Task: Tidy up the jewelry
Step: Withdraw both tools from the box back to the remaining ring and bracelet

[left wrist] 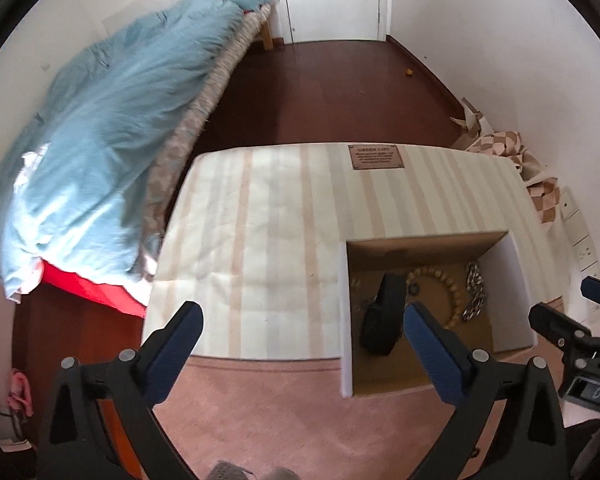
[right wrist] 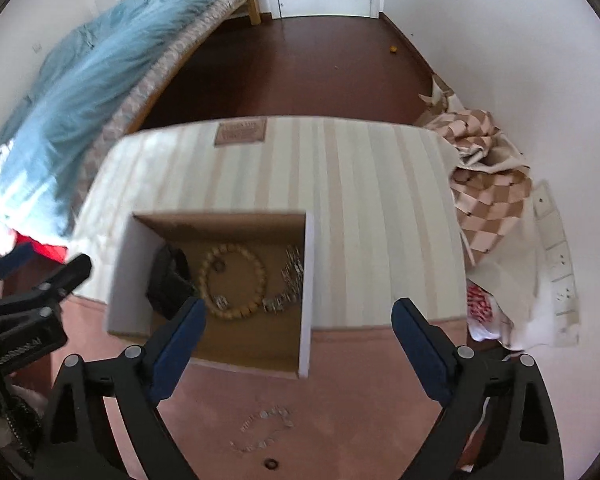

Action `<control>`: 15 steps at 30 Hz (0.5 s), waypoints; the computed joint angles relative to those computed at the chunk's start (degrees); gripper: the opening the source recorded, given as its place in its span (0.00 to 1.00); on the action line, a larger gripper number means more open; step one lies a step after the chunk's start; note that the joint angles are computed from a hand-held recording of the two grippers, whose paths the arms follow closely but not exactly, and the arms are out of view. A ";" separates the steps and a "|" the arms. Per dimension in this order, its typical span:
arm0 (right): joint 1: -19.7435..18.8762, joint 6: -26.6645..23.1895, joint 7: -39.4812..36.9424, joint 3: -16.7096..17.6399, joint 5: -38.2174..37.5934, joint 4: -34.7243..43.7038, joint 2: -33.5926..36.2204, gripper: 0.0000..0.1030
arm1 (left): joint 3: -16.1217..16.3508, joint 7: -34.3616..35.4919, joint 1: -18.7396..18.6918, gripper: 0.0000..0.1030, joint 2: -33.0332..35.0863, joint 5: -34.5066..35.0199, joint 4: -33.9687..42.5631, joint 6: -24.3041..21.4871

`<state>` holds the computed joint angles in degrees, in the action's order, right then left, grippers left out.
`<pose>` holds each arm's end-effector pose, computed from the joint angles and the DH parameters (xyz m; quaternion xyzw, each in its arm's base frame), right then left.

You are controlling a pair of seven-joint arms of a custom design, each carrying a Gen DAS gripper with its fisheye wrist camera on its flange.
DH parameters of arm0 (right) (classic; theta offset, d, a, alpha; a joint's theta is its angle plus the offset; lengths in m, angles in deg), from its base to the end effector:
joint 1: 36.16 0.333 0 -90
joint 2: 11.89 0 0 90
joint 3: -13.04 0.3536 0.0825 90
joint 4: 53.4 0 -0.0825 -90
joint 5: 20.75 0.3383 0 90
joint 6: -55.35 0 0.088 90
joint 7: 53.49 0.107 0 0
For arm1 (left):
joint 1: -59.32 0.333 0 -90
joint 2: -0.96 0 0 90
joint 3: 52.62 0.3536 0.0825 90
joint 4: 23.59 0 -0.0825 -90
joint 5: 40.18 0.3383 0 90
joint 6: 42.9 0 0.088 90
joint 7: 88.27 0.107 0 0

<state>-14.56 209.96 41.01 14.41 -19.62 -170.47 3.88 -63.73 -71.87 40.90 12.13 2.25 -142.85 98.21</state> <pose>0.5541 0.2330 0.4146 -0.7915 0.5812 -0.0904 0.1661 0.4948 -0.2752 0.4202 -0.7594 0.5993 -0.1191 0.2235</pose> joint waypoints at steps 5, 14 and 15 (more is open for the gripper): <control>0.99 1.90 2.45 -0.61 -2.09 -4.95 -2.49 0.95 | -0.88 -3.02 -1.16 1.00 -1.73 0.47 -2.61 0.17; 0.04 5.07 7.84 -0.32 -7.19 -12.82 -10.73 0.96 | -2.97 -8.72 -3.07 1.00 -6.01 1.74 -5.14 -1.27; -0.24 5.75 8.97 -0.22 -8.69 -13.98 -12.23 0.96 | -3.29 -9.32 -3.25 1.00 -6.67 1.94 -5.37 -1.59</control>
